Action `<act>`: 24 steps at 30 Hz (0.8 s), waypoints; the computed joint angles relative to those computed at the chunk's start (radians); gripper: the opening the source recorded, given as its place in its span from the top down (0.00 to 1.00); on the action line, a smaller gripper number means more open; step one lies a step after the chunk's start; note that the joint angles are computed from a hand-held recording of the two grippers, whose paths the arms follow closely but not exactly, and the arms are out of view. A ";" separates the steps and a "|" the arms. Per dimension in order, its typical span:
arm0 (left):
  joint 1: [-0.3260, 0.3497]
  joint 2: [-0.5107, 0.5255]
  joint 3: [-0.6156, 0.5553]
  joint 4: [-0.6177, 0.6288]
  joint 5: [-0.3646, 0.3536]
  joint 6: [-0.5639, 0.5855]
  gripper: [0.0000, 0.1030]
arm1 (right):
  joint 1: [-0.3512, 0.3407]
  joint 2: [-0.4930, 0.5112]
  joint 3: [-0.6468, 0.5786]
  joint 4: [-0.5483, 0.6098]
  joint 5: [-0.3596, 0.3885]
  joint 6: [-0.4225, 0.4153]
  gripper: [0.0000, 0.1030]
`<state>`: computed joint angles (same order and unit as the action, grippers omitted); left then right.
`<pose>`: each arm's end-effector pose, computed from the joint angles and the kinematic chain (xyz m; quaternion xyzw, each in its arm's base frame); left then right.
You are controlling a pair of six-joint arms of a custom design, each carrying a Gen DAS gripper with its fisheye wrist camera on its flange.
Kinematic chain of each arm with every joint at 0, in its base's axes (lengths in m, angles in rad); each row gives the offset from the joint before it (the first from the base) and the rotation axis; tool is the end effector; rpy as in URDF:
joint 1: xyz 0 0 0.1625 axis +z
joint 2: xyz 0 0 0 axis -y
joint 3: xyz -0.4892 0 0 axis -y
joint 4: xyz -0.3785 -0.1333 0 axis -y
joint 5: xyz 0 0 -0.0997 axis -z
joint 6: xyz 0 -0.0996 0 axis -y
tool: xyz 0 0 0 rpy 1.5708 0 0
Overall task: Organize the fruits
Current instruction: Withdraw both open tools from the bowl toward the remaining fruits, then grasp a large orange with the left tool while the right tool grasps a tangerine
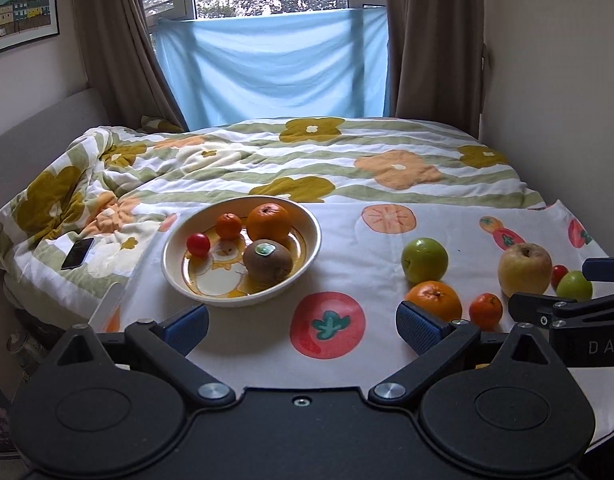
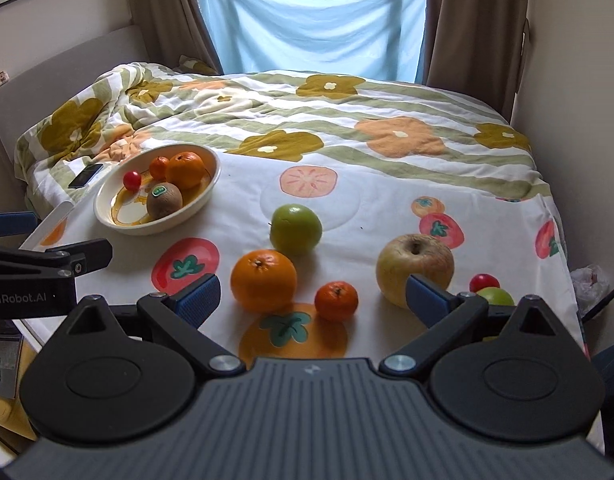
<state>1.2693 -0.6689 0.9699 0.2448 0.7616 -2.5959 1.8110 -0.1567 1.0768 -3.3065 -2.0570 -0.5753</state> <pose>-0.0273 -0.7793 0.2328 0.1533 0.8097 -0.4056 0.3954 0.2853 -0.8000 -0.0501 0.2657 -0.8558 0.3427 0.2821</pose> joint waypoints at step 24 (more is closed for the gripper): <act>0.062 0.370 -0.526 0.315 0.186 0.273 0.11 | -0.110 0.021 0.025 -0.101 0.024 0.015 0.04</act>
